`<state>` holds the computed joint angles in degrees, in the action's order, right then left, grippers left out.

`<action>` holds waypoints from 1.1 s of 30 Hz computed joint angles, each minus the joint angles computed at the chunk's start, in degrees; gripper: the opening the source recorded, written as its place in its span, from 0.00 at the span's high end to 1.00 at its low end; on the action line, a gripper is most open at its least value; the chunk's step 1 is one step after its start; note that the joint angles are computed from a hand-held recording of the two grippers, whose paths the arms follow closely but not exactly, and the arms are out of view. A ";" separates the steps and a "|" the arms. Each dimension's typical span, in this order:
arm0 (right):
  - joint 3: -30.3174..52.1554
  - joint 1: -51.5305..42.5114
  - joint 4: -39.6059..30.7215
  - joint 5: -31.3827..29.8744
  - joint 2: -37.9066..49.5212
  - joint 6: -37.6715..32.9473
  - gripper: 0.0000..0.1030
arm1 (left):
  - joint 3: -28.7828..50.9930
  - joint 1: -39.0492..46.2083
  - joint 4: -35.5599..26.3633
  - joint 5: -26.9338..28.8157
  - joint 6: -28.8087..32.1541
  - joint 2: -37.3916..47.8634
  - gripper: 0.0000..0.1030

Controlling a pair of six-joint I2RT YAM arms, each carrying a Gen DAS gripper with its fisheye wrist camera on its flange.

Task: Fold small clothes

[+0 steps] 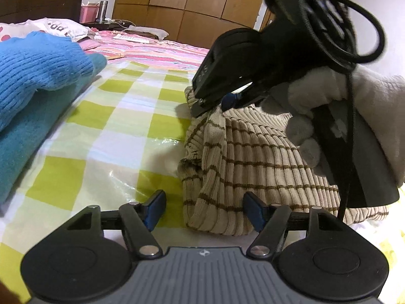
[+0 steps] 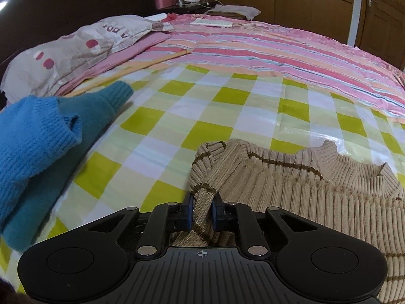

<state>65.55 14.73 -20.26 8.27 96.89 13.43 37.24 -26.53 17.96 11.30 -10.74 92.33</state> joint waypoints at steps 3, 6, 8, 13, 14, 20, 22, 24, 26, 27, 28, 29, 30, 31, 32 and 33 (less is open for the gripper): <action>0.88 -0.35 -0.34 -1.38 1.28 1.12 0.76 | 0.34 0.23 -0.37 0.27 -0.44 0.08 0.33; 1.05 -0.50 -1.08 -2.80 0.63 2.01 0.65 | -0.15 0.44 -0.65 0.77 -0.23 -0.64 0.33; -0.24 -0.82 -0.58 -3.30 -1.30 1.90 0.65 | -0.38 0.60 -0.75 0.70 0.02 -0.98 0.33; -7.17 -5.35 1.93 -5.98 -9.77 2.17 0.64 | -1.42 -0.42 0.42 -3.04 1.02 -3.04 0.33; -8.80 -6.56 2.60 -6.18 -11.17 1.71 0.64 | -1.59 -0.69 0.68 -3.99 1.28 -3.43 0.33; -13.89 -11.87 1.09 -6.87 -14.82 -0.19 0.64 | -1.86 -1.81 -2.35 -7.20 2.72 -5.03 0.33; -18.20 -15.77 2.12 -10.71 -20.78 0.70 0.64 | -3.43 -3.30 -1.49 -8.94 4.72 -7.43 0.33; -22.46 -20.54 2.12 -13.57 -27.68 0.30 0.64 | -4.42 -6.30 0.01 -11.70 7.43 -9.45 0.33; -25.57 -28.59 0.14 -18.32 -34.05 -1.63 0.64 | -3.97 -9.39 0.14 -13.36 9.03 -10.38 0.33; -26.33 -33.40 -1.46 -20.86 -36.40 -3.01 0.64 | -3.52 -10.89 0.08 -13.71 9.34 -10.56 0.33; -27.19 -39.20 -3.07 -24.09 -38.92 -4.64 0.64 | -2.82 -12.65 -0.11 -13.91 9.49 -10.42 0.33; -27.57 -44.26 -4.37 -27.30 -40.27 -6.18 0.64 | -1.99 -14.50 -0.33 -14.17 9.58 -9.95 0.33; -27.58 -50.46 -6.27 -31.62 -41.03 -8.15 0.64 | -1.21 -16.52 -0.49 -14.63 9.85 -9.45 0.33; -27.31 -55.53 -7.92 -35.33 -41.03 -9.73 0.64 | -0.42 -18.87 -0.36 -15.41 10.57 -8.60 0.33; -26.87 -62.03 -10.38 -40.01 -41.04 -12.20 0.63 | 0.29 -21.23 -0.08 -16.47 11.58 -7.73 0.33; -26.50 -67.30 -12.28 -43.72 -40.84 -15.01 0.63 | 1.04 -23.67 0.22 -17.67 12.74 -6.70 0.33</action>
<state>39.05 -52.57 -32.54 -35.44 56.04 -1.58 38.27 -50.19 18.19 -6.37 1.99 85.63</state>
